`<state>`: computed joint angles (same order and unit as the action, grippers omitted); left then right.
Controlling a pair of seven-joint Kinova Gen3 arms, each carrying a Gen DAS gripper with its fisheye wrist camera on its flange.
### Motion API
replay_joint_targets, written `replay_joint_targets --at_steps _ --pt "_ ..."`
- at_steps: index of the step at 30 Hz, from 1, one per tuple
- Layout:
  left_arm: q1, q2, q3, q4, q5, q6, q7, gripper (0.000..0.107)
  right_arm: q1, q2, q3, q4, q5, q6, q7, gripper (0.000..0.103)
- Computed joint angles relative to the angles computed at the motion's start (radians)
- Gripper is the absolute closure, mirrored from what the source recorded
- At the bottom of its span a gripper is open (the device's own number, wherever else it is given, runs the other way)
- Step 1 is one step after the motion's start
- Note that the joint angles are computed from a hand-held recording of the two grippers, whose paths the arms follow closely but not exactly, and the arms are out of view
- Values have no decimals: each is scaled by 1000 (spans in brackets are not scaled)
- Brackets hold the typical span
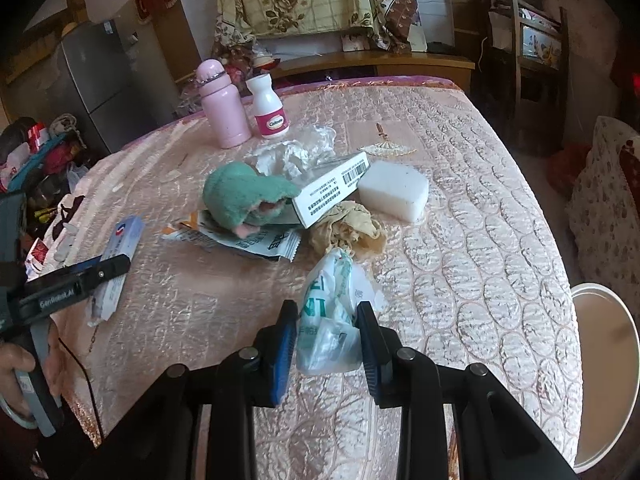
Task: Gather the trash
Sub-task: 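Grasp the white plastic bag with the right tool while the left tool grasps the blue-white medicine box, then carry the plastic bag in the right tool while the left tool carries the medicine box to the bucket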
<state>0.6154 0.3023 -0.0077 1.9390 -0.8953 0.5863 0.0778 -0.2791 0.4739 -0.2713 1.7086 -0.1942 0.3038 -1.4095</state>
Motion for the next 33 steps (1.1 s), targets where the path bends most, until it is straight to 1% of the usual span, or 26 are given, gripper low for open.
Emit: replay_joint_targets --at_steps 9,14,27,33 --pt "60 10 31 -47 -25 48 0 51 26 -32 -11 35 -15 2 22 70" --pt "81 31 45 -96 -12 61 -28 51 51 -49 -17 57 -30 1 39 70" --pt "157 123 30 -257 48 88 -170 51 143 -89 -34 114 -93 -16 101 70" --pt "191 177 18 -353 91 97 -261 51 187 -106 -35 137 -119 -26 122 70"
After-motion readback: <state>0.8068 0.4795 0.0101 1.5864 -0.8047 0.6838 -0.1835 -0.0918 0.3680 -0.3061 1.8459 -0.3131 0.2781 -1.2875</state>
